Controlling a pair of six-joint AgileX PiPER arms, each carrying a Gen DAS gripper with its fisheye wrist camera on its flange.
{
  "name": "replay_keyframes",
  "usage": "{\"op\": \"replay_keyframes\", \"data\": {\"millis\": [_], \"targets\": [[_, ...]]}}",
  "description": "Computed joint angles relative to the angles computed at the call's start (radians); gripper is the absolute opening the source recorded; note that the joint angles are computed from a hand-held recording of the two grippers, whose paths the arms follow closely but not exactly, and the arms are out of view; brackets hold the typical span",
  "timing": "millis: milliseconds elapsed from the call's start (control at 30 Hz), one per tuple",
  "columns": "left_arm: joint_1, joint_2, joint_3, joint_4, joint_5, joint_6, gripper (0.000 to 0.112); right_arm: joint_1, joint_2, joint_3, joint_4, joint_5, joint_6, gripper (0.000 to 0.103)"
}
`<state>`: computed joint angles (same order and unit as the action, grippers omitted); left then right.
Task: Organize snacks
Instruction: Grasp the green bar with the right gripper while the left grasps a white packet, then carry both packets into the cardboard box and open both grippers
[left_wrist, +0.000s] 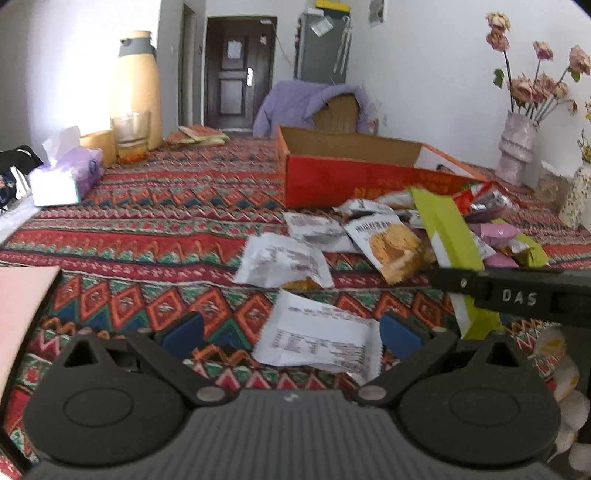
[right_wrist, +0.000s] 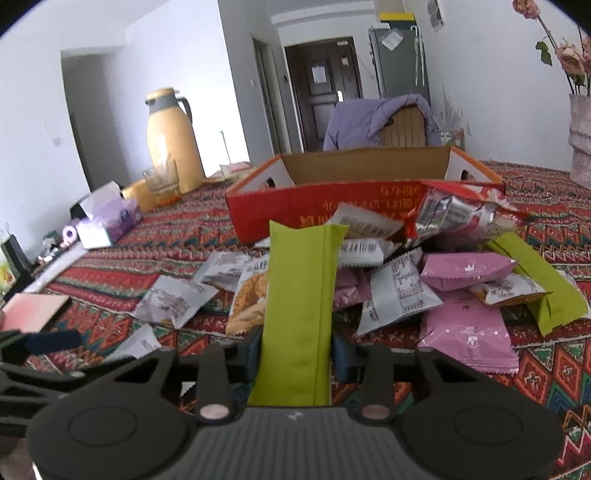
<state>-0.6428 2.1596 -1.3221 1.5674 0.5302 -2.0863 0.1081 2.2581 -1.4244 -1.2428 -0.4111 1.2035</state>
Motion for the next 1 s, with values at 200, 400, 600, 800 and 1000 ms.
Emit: {"op": "replay_keyframes", "data": {"millis": [200,400,600,800,1000], "targets": [[0.010,0.057,-0.128,-0.250,-0.027,0.294,0.103,-0.031,-0.033,0.075,0.122,-0.075,-0.157,0.037],[0.008,0.134,-0.260,-0.448,0.034,0.516,0.103,-0.056,-0.032,0.093,0.128,-0.109,-0.170,0.037],[-0.009,0.150,-0.278,-0.430,0.068,0.458,0.083,-0.073,-0.036,0.105,0.136,-0.129,-0.183,0.037],[-0.024,0.130,-0.252,-0.388,0.051,0.414,0.067,-0.083,-0.039,0.120,0.142,-0.142,-0.199,0.037],[-0.050,0.090,-0.210,-0.295,0.073,0.326,0.067,-0.096,-0.053,0.142,0.156,-0.162,-0.224,0.037]]}}
